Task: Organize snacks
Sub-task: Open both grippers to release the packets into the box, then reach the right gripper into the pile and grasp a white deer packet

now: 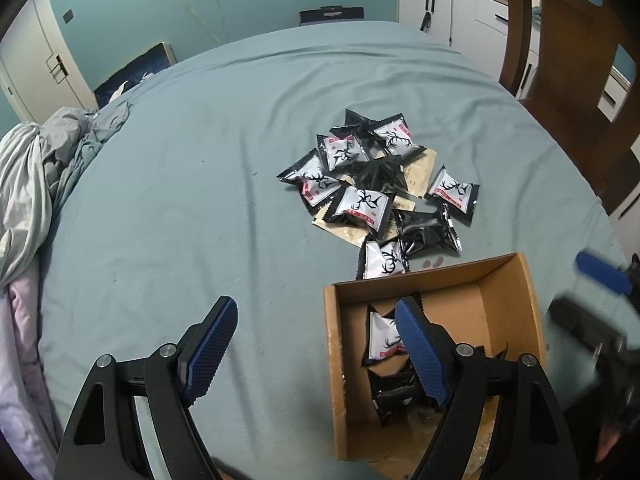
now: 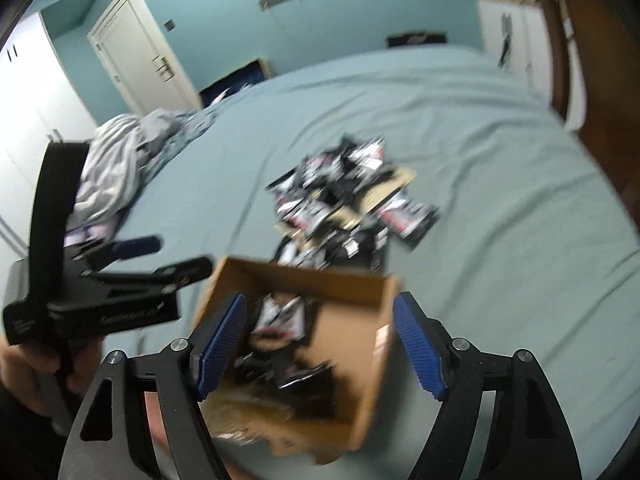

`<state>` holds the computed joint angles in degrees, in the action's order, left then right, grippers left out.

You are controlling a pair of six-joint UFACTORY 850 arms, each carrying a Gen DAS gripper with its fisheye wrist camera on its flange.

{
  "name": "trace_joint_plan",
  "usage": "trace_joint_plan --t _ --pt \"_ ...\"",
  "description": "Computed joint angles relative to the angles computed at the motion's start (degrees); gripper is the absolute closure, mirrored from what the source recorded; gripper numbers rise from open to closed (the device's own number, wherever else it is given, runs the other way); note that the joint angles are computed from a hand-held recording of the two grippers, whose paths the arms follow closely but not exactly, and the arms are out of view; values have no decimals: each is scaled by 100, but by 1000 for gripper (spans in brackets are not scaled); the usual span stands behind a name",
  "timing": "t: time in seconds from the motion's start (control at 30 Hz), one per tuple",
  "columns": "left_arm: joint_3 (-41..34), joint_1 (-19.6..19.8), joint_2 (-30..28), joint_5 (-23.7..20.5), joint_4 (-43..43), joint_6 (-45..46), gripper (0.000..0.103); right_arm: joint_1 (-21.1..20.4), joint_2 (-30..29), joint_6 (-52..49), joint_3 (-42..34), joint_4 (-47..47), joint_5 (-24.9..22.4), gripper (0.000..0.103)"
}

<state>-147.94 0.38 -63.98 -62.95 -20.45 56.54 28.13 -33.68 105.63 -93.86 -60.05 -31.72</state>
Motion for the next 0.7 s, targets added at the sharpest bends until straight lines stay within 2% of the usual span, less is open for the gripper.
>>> trace_joint_plan --t 0.13,0.2,0.23,0.37,0.4,0.7 --pt "223 -3 124 146 -14 72 21 192 -319 -951 -657 568 -1605 28" --pt "298 -4 169 195 -21 105 21 224 -409 -1152 -832 776 -1952 28" --pt "330 -8 188 213 -22 111 21 204 -373 -1081 -784 845 -1852 28" --pt "330 -14 190 197 -28 111 21 -4 -69 -985 -319 1380 -812 28" --pt "339 -16 195 199 -30 114 21 -32 -46 -1058 -283 1537 -712 28" --pt "205 -19 138 41 -89 80 21 -202 -62 -1723 -404 2195 -670 28"
